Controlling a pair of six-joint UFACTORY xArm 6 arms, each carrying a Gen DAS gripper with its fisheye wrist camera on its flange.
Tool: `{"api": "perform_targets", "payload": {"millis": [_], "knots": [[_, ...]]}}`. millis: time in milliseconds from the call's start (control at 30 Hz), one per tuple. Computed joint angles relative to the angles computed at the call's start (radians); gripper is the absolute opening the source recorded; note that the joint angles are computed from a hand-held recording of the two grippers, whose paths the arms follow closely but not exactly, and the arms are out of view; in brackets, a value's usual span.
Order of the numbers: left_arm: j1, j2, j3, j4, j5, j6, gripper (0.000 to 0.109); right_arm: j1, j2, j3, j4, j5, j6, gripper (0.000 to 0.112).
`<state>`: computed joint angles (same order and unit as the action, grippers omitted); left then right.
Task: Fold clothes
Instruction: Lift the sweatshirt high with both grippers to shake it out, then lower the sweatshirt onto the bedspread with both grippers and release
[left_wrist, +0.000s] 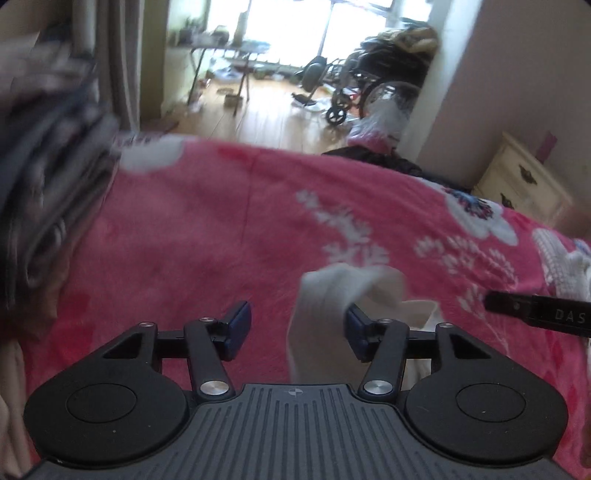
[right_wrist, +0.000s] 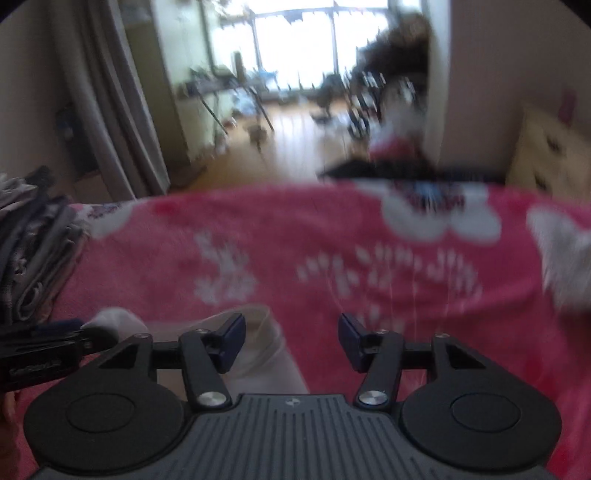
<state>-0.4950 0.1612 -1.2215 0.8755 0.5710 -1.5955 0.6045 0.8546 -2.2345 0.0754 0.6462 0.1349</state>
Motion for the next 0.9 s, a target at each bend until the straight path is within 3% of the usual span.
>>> {"api": "perform_targets", "payload": {"millis": [167,267,400,467,533,633,733,800,867,900], "knots": [[0.024,-0.171,0.166,-0.06,-0.088,-0.001,0.057,-0.054,-0.174,0.246,0.217,-0.07,-0.07,0.059],[-0.005,-0.295,0.27,-0.192,-0.099,0.18,0.058,-0.057,-0.356,0.452,0.328,-0.078,-0.23,0.059],[-0.084,-0.478,0.428,-0.477,-0.091,0.474,0.058,-0.029,-0.641,0.758,0.441,0.023,-0.477,0.059],[-0.148,-0.553,0.494,-0.621,-0.051,0.589,0.058,-0.008,-0.774,0.893,0.459,0.093,-0.553,0.059],[-0.21,-0.61,0.561,-0.695,-0.053,0.629,0.058,0.032,-0.876,1.019,0.445,0.099,-0.572,0.059],[-0.294,-0.633,0.614,-0.657,-0.054,0.595,0.058,0.091,-0.973,1.157,0.436,0.091,-0.559,0.058],[-0.35,-0.631,0.634,-0.597,-0.052,0.56,0.058,0.128,-0.982,1.211,0.421,0.075,-0.514,0.056],[-0.377,-0.625,0.64,-0.559,-0.052,0.541,0.057,0.139,-0.983,1.23,0.396,0.064,-0.488,0.046],[-0.378,-0.628,0.636,-0.523,-0.047,0.519,0.057,0.133,-0.991,1.235,0.394,0.078,-0.464,0.02],[-0.379,-0.63,0.635,-0.505,-0.044,0.508,0.057,0.13,-0.994,1.237,0.393,0.084,-0.452,0.016]]}}
